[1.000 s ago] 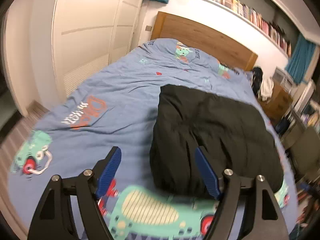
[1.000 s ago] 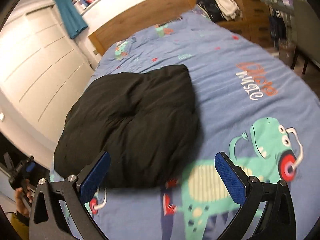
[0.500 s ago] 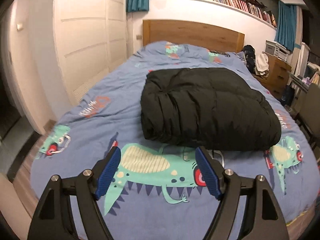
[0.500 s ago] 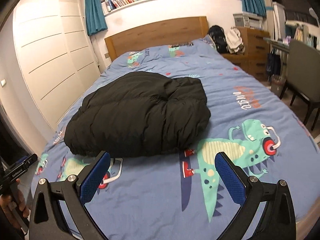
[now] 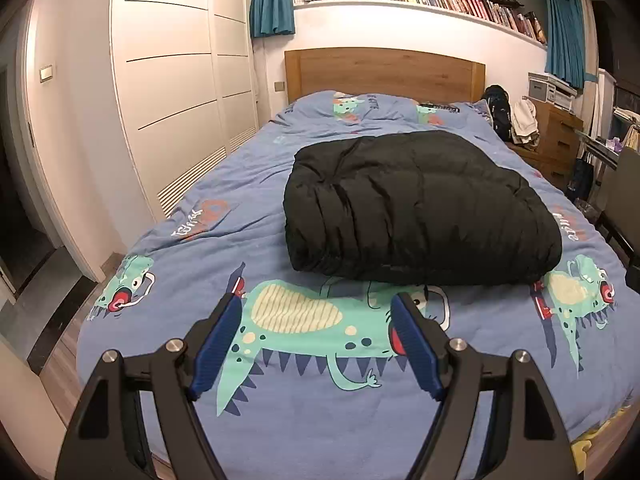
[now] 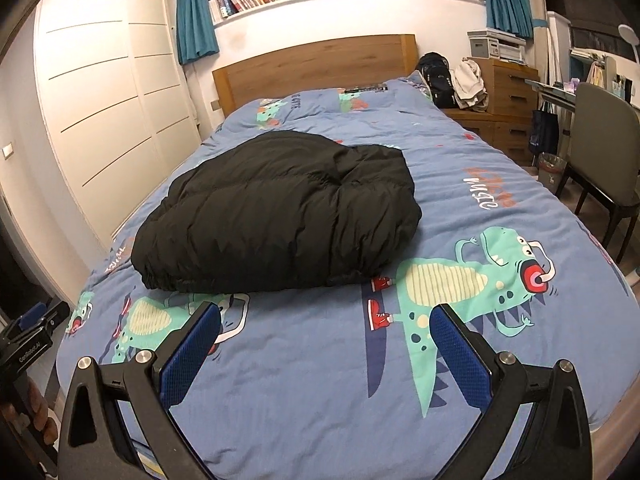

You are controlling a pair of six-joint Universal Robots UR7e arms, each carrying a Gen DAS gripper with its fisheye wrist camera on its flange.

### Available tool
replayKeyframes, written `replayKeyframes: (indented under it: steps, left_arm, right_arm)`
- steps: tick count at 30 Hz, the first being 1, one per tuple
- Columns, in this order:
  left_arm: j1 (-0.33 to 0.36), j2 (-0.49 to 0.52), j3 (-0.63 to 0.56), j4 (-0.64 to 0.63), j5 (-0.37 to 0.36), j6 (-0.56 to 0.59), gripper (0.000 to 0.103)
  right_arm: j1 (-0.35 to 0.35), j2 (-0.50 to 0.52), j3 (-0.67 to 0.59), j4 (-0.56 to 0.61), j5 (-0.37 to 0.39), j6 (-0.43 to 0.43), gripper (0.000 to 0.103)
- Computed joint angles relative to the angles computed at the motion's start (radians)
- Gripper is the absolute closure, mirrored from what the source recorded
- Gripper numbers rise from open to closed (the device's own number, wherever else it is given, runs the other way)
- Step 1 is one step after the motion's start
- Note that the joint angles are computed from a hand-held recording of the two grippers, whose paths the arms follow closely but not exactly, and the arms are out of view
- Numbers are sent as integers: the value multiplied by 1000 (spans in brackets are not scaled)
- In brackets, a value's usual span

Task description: Fold large clothes

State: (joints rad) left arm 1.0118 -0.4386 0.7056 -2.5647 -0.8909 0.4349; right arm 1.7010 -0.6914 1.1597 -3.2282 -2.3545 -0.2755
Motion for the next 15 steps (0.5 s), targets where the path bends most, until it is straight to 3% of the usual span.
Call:
replayKeyframes:
  steps: [15]
  left_arm:
    - [19, 52, -37, 37, -2, 1, 27]
  right_arm:
    - [-28, 23, 8, 10, -46, 19, 1]
